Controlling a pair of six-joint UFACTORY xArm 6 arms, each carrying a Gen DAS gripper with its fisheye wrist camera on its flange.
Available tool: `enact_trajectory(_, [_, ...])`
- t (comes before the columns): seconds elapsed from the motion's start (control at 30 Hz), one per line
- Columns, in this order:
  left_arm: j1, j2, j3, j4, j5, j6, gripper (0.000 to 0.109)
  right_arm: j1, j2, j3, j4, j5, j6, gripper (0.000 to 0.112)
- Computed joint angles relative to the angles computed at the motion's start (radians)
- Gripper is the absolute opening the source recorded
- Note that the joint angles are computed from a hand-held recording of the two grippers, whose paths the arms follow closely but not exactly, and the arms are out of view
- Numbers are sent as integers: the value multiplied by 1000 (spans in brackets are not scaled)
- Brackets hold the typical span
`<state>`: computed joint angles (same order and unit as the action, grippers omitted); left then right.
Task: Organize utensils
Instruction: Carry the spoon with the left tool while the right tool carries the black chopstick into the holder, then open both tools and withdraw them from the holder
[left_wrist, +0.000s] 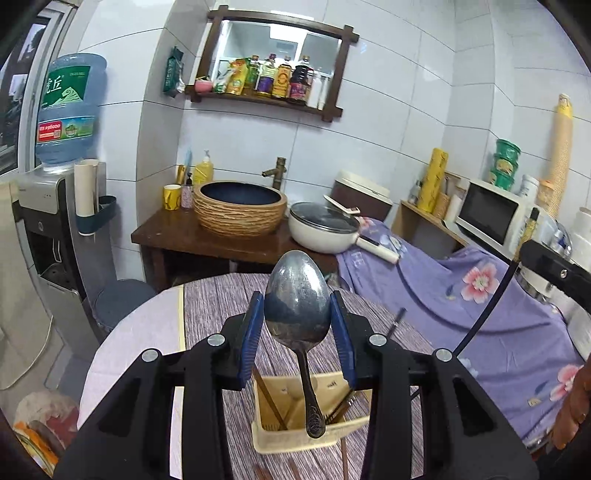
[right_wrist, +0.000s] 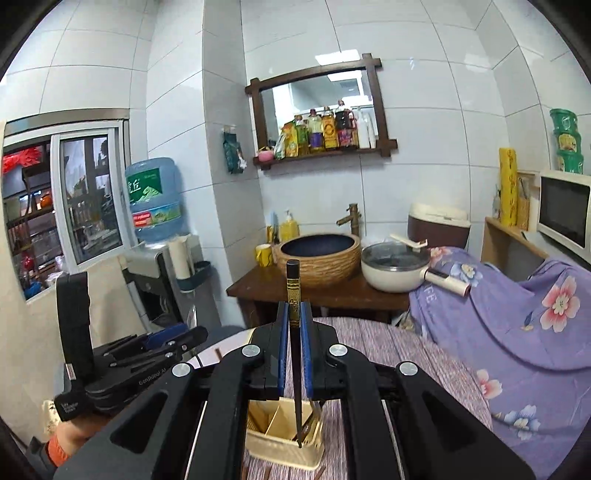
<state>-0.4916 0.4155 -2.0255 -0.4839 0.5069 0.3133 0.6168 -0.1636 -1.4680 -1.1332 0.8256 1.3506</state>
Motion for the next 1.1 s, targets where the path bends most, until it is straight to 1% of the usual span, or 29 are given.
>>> enact_trajectory(0.07, [-4, 24, -3, 20, -59, -27, 37, -9, 20, -11, -29, -5, 23, 7])
enact_trajectory(0.13, [-12, 29, 29, 65, -121, -66, 37, -20, 43, -16, -37, -16, 31, 7])
enact_trajectory(0.2, [-20, 21, 83, 97, -177, -89, 37, -28, 68, -9, -35, -23, 27, 7])
enact_trajectory(0.27, [-30, 3, 164, 156, -261, -126, 37, -36, 85, 3, -21, -32, 29, 7])
enact_trajectory(0.33, [-36, -7, 222, 160, -311, -117, 37, -48, 88, 33, -2, -57, 42, 7])
enact_trajectory(0.43, [-40, -12, 270, 103, -317, -58, 37, -53, 94, 65, 20, -72, 59, 7])
enact_trajectory(0.6, [-50, -20, 341, 59, -352, 28, 37, -53, 102, 101, 37, -81, 68, 7])
enact_trajectory(0.7, [-58, -29, 385, 43, -375, 72, 37, -46, 103, 119, 31, -73, 76, 3])
enact_trajectory(0.77, [-61, -34, 407, 44, -388, 86, 37, -49, 102, 132, 47, -87, 70, 3])
enact_trajectory(0.83, [-69, -41, 425, 0, -395, 145, 37, -46, 101, 140, 36, -81, 83, 3])
enact_trajectory(0.9, [-71, -51, 447, 12, -409, 146, 38, -51, 99, 147, 36, -88, 88, 3])
enact_trajectory(0.93, [-73, -60, 458, -2, -410, 163, 43, -52, 91, 157, 31, -95, 98, 5])
enact_trajectory(0.97, [-75, -71, 471, -36, -414, 195, 47, -53, 85, 165, 26, -100, 104, 12])
enact_trajectory(1.0, [-78, -84, 485, -68, -422, 221, 57, -47, 75, 178, 10, -93, 117, 17])
enact_trajectory(1.03, [-82, -100, 504, -127, -433, 270, 66, -38, 69, 184, -10, -79, 133, 27])
enact_trajectory(1.07, [-87, -117, 521, -205, -440, 335, 68, -26, 64, 191, -34, -60, 148, 39])
enact_trajectory(1.1, [-89, -132, 535, -252, -440, 373, 70, -14, 54, 203, -61, -43, 164, 42])
